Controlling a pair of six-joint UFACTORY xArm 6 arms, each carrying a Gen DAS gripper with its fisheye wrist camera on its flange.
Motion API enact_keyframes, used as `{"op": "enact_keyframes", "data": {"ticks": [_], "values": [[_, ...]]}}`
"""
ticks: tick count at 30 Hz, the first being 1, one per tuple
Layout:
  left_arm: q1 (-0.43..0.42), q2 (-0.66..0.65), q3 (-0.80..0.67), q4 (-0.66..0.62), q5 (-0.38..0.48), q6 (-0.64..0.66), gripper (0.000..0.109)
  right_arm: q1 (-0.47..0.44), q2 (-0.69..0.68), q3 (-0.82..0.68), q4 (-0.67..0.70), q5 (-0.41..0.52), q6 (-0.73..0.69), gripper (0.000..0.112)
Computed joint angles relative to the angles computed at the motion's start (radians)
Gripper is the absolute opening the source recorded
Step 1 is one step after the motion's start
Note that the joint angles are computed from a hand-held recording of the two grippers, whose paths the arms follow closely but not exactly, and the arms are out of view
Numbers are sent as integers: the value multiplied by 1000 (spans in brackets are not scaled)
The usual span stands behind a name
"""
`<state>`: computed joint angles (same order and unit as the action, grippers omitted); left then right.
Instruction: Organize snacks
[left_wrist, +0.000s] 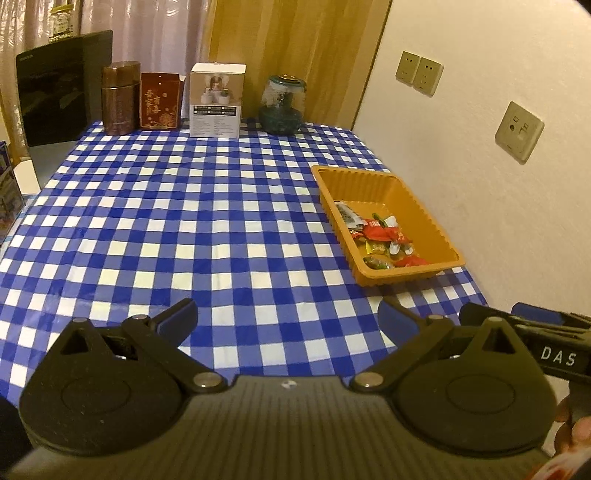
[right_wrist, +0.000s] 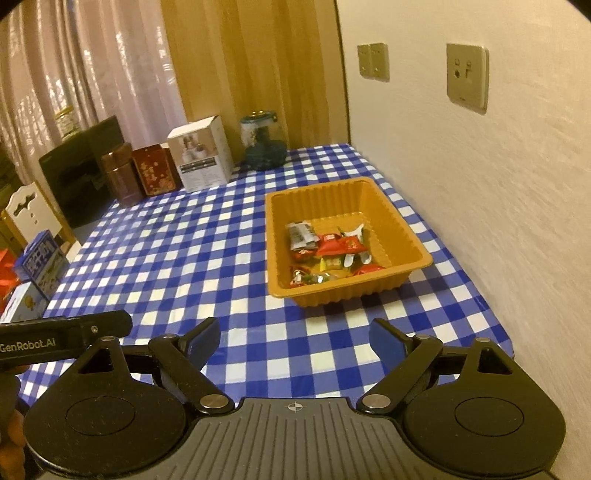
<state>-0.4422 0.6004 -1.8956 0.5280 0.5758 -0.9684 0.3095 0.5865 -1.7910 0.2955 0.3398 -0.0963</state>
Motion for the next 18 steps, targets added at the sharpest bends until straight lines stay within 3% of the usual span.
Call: {"op": "enact_keyframes", "data": {"ticks": [18], "values": [[-34, -160, 213, 168, -13, -146, 103, 28, -149, 231, -55, -122, 11, 87]]}}
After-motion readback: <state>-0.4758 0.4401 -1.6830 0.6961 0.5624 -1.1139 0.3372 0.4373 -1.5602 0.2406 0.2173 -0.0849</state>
